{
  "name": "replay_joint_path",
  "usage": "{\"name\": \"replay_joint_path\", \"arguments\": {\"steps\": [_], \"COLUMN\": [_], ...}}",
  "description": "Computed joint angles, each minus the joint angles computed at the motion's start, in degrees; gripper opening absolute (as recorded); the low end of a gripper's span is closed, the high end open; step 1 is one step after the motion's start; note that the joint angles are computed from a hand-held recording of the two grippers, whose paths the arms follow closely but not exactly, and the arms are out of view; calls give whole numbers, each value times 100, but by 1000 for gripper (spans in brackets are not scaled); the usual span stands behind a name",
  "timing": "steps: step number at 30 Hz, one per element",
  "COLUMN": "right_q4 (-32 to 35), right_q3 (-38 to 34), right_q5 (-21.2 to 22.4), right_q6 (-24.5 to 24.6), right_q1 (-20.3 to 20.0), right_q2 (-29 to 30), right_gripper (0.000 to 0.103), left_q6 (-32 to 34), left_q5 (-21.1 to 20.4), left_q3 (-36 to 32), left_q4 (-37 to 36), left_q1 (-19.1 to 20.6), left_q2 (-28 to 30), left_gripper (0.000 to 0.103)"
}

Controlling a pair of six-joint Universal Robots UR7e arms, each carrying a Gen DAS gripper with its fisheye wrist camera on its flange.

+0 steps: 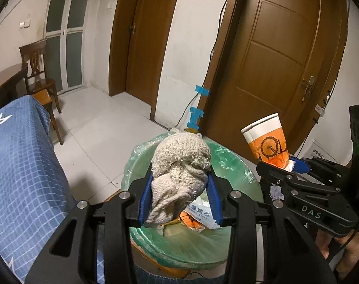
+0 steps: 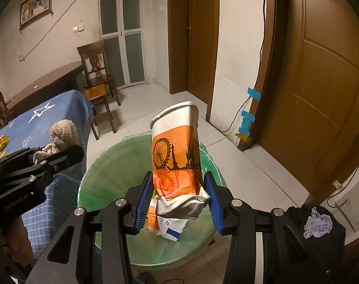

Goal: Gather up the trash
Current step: 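Open the left gripper to drop the rag while the right gripper releases the cup, then move both tools back over the trash on the table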

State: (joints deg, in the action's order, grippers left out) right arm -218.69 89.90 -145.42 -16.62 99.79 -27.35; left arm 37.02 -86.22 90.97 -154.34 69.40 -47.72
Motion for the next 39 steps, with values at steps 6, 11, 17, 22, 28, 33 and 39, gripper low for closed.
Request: {"name": "replay_joint_path", "arguments": {"steps": [6,11,17,22,28,33,39], "right_q4": [29,120,150,163,147,-63,-149], "right_q3": [-9,-111,-166,-170,-149,-128,-107], "right_q5": [36,39,42,84,241,242,219], "right_q6": [59,108,121,140,231,238,230], "right_q1": [-69,-67,-55,-71,-107,-86,-25], "right_q2": [50,123,168,172,179,214,256], "right_gripper": [45,45,45,46,51,61,61], "left_q6": [-20,-29,-59,-64,-148,-159,-132], "left_q5": [128,180,212,243,276,272,281], "left_q3": [-39,-21,7,12,-16,-1,77], "left_q4": [-3,-31,-79,-80,-107,-167,-157], "left_q1": [-11,-28,-64,-68,-42,-13,-36], "left_q2": [128,154,185,197,198,164,111], "left_gripper": [39,39,39,41,51,62,62]}}
